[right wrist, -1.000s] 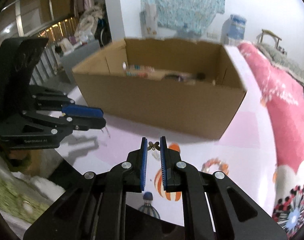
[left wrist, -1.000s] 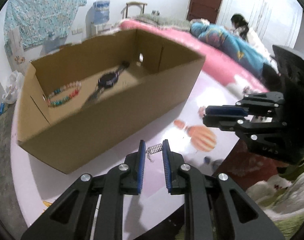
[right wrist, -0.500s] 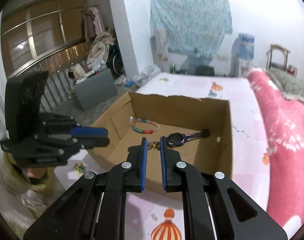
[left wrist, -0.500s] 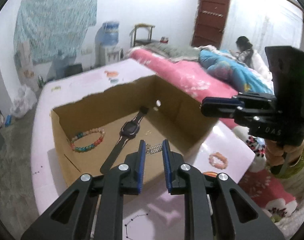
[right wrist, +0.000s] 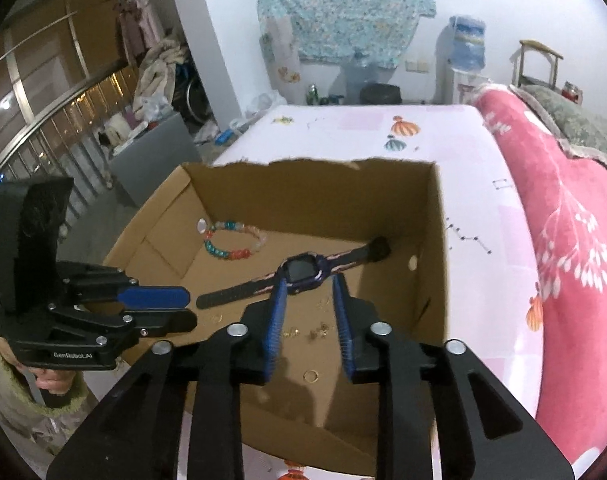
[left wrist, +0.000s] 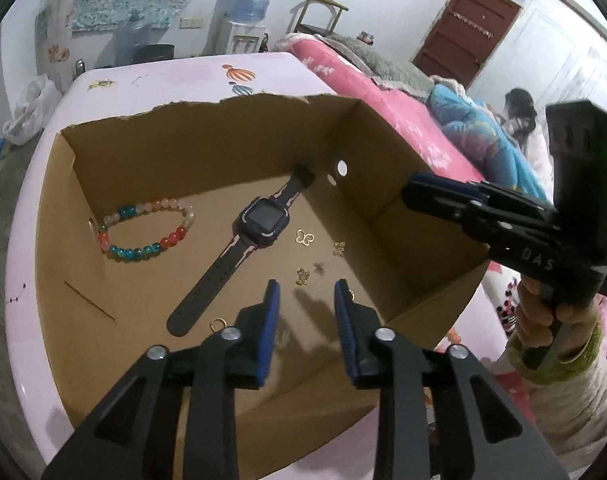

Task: Organize jewelry
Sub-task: 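Carry the silver charm into the box and open the left tool, then withdraw the left tool and move the right tool to the pink bracelet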

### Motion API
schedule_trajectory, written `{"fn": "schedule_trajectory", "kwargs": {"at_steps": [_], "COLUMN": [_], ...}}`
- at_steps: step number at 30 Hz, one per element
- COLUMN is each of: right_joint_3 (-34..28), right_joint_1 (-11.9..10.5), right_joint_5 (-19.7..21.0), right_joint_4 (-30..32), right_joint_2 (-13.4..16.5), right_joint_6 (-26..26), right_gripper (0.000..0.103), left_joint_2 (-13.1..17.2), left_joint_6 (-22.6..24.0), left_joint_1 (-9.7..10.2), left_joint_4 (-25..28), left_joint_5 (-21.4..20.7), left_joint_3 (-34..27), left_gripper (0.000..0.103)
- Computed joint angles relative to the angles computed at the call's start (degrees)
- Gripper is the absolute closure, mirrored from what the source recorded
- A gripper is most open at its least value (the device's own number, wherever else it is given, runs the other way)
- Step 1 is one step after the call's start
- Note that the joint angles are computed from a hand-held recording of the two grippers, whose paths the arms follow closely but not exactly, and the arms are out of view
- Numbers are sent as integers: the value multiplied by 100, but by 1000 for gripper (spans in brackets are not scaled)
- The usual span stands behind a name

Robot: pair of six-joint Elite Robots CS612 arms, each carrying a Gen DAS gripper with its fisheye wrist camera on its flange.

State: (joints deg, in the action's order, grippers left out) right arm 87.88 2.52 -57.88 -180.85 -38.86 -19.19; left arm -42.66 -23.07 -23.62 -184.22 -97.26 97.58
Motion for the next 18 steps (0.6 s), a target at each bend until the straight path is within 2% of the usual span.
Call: {"fn": "schedule_trajectory", "kwargs": {"at_steps": [6,10,13,18], "right_joint_3": [101,295,501,888], "right_joint_1": [-124,-224,-300,-451], "right_joint_5": [144,184,169,207], "right_joint_4": [-468,-887,-1310,-1939], "right_joint_2": [-35,-126,-206,-318], "right_joint_6": [289,553,759,1135], "right_gripper": [68,55,50,44], "left_joint_2": [-96,-191,-280,-507], "left_joint_6": [-131,-141,-121,110], "left_joint_1": [5,-41,-109,-332], "left_joint_4": [-312,-520,-644,-912], "left_joint_5": [112,306,483,989], "left_joint_3": [153,283,409,774], "left_gripper": [70,65,59,41]}}
